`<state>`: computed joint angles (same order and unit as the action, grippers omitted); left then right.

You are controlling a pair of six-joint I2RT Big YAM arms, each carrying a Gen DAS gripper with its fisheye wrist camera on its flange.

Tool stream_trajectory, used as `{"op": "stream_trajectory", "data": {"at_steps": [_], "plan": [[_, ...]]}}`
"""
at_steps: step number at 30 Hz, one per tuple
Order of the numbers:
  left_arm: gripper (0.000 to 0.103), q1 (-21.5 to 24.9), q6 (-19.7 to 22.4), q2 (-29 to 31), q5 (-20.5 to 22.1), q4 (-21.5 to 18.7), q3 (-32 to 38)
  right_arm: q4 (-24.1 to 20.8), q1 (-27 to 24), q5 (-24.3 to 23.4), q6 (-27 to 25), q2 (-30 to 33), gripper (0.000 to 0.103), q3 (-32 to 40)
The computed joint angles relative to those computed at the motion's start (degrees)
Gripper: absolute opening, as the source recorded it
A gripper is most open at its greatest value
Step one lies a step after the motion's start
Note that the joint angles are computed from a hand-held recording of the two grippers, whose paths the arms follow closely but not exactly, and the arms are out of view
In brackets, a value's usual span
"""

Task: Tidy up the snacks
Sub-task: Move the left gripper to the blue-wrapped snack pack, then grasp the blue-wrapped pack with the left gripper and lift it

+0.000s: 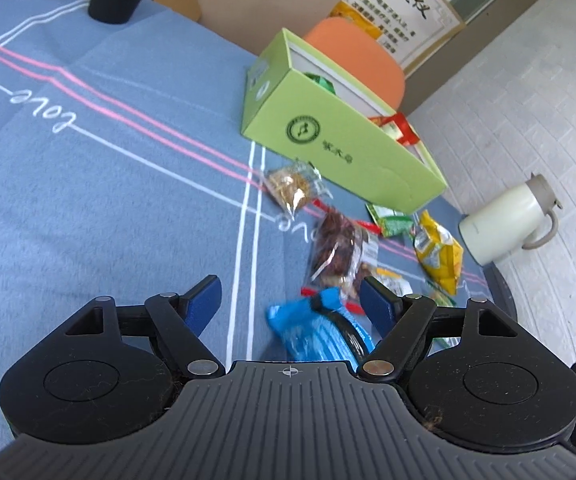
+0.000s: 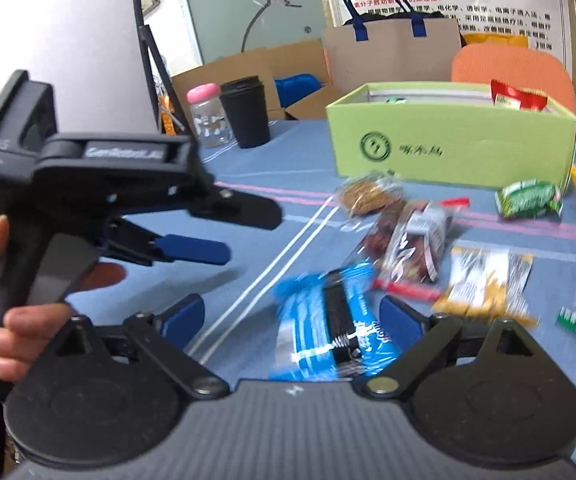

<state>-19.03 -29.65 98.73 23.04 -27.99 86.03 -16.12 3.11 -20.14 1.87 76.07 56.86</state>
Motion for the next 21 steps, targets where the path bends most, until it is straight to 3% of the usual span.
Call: {"op": "stream_trajectory", "data": {"at_steps": [2,6,11,21], "plan": [[0.062,-0.06,0.40,-0.58,0.29,-0.36,-0.73,0.03,0.38,-0.18,0.28,-1.19,0.093,-1.27],[0.061,-0.52,0.48,-0.44,2.87,-1.46,-0.41,0.92,1.33,5.22,-0.87,-1.51,0.093,-1.44],[0.054,-1.34,1.85,1.54,5.40,-4.86,2.79,1.22,1.11,4.88,-1.09,-1.26,0.093,-1.62],[0.054,-3.54,6.82,3.88,2.93,-9.78,7.17,2.03,1.23,4.87,-0.21,0.42,0.092,-1.23]]}}
